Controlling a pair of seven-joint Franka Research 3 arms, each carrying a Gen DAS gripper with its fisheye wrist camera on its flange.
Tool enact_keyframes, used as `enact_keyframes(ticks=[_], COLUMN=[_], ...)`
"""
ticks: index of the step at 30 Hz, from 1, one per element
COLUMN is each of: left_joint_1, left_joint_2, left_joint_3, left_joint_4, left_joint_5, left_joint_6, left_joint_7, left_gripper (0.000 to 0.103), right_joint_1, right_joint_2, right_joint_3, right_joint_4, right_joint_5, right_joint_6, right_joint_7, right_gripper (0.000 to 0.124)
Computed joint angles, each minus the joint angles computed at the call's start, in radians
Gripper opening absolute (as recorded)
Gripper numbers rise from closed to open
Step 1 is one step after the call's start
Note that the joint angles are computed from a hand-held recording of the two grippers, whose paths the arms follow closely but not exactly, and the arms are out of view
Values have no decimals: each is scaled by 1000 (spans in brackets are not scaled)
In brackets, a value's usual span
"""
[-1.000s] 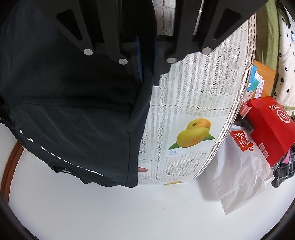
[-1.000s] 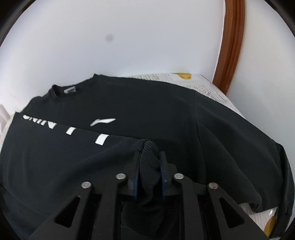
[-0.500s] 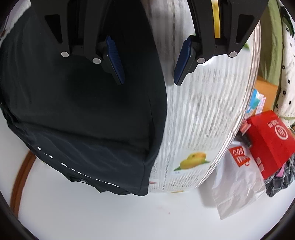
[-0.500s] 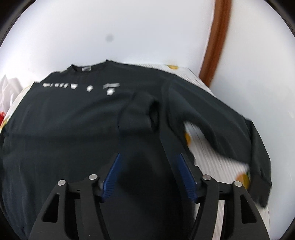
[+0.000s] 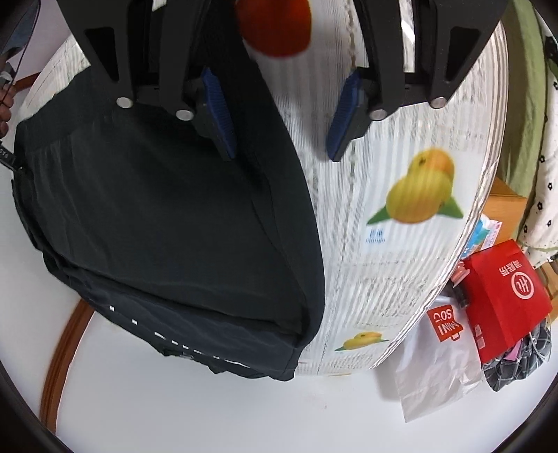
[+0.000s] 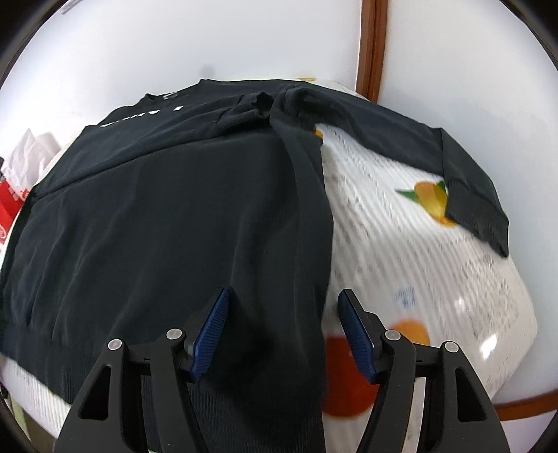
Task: Fold small clothes
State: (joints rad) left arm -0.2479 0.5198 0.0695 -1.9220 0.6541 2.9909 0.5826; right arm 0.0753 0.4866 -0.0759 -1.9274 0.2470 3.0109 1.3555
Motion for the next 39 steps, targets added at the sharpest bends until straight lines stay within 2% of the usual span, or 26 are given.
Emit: enact_keyframes(ticks=[2,3,4,5,6,7,8,10,13,18,22,25,27,29,31,33,36,39], left_joint_1=[-16,-16,-10,-1,-5,-3,-6,-9,-11,-16,-14,1,-20,-18,-6,10,25,33], left_joint_2=[-5,-7,-9,-12,-18,-22,-28,-49,-82,-123,-123,-132,-137,-133,-121,-97,-51,15], left_joint_3=[8,4,-4,-14,-10,-10,-6,4,10,17,9,-9,12,11,-3,-26,-52,-65], left_joint_4=[-9,-12,-16,-22,-29,-35,-43,-73,-119,-179,-161,-151,-140,-112,-77,-29,57,168], left_joint_5=[15,16,11,2,-3,-7,-7,0,14,55,83,79,120,145,150,135,99,52], left_joint_6=[5,7,9,14,15,14,14,18,27,29,8,-12,-20,-37,-57,-80,-125,-177], left_joint_7=[-8,-5,1,6,-3,-4,-9,-21,-39,-71,-80,-82,-126,-145,-146,-126,-81,-39], left_gripper=[28,19,15,9,7,6,6,6,6,6,10,13,24,32,38,47,49,53], right_joint_1=[-49,-69,-71,-43,3,20,5,-74,-81,-47,3,-63,-102,-88,-57,-13,49,28], right_joint_2=[-18,-24,-31,-39,-48,-58,-69,-97,-119,-151,-144,-130,-127,-121,-101,-64,5,93], right_joint_3=[57,82,91,66,14,-4,14,99,113,94,39,100,132,103,47,-27,-152,-178], right_joint_4=[-33,-47,-62,-82,-107,-122,-129,-161,-189,-238,-217,-166,-150,-130,-90,-32,67,213], right_joint_5=[39,55,84,71,2,4,37,77,92,99,70,100,136,137,117,74,-7,-54], right_joint_6=[26,45,66,91,123,125,108,110,108,117,87,38,44,59,61,46,18,-34], right_joint_7=[-39,-60,-97,-88,-27,-29,-60,-106,-137,-146,-117,-169,-213,-205,-167,-106,7,68], right_gripper=[59,45,33,28,11,11,11,10,10,10,15,19,24,36,51,54,56,61])
